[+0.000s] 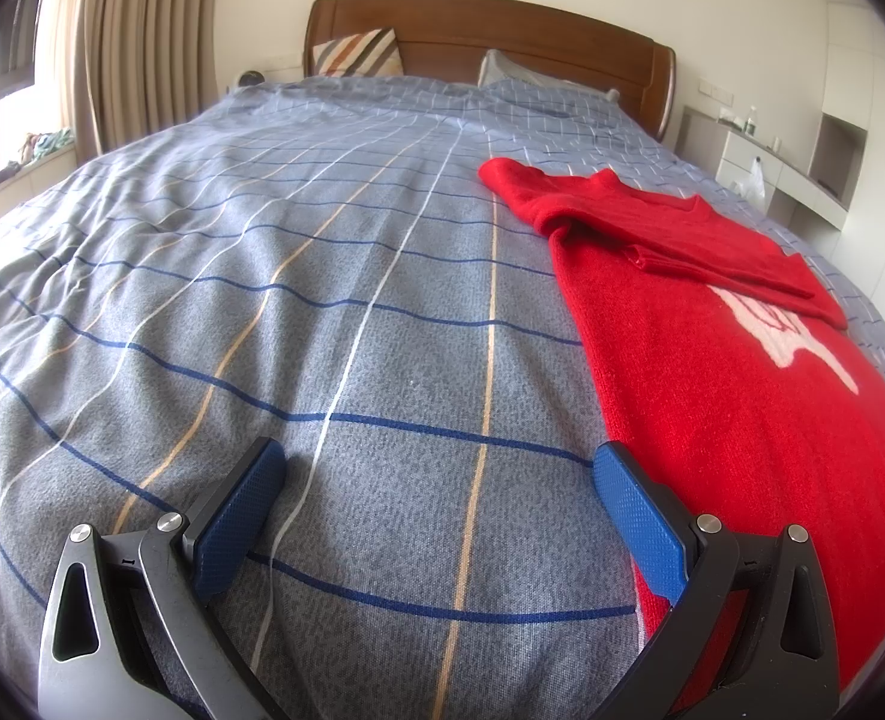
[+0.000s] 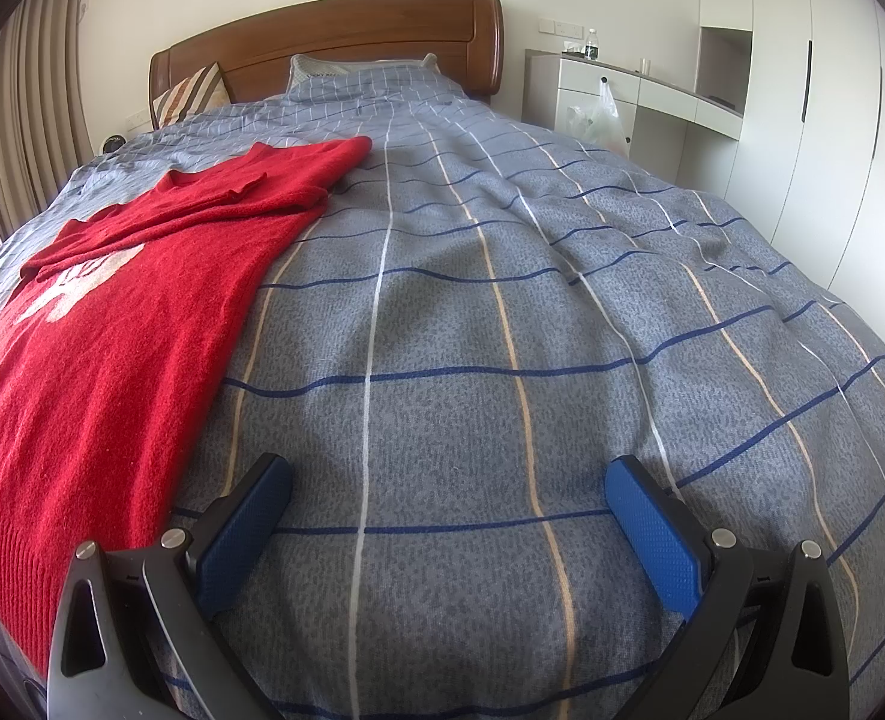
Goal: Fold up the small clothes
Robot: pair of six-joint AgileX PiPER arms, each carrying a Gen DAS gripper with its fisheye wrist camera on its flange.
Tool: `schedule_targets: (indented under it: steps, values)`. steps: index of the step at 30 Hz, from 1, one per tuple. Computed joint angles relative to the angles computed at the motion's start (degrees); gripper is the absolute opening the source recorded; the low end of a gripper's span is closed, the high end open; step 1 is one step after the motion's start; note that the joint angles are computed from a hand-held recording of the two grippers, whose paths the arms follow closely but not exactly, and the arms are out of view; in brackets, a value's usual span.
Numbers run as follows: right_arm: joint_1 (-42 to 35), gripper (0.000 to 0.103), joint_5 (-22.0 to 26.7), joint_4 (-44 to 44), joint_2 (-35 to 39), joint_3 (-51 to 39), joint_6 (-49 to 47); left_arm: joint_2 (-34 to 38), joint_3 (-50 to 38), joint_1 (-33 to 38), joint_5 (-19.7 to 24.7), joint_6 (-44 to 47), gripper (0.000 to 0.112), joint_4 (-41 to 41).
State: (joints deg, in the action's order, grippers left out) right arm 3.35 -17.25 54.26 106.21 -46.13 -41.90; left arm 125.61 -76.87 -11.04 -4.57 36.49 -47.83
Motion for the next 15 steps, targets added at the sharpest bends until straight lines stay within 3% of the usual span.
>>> schedule_targets:
  steps: [15]
  values:
    - [0.0, 0.103, 0.0, 0.1, 0.0, 0.0, -0.1, 0.0, 0.0, -0.1, -0.1, 0.7, 0.102, -0.7]
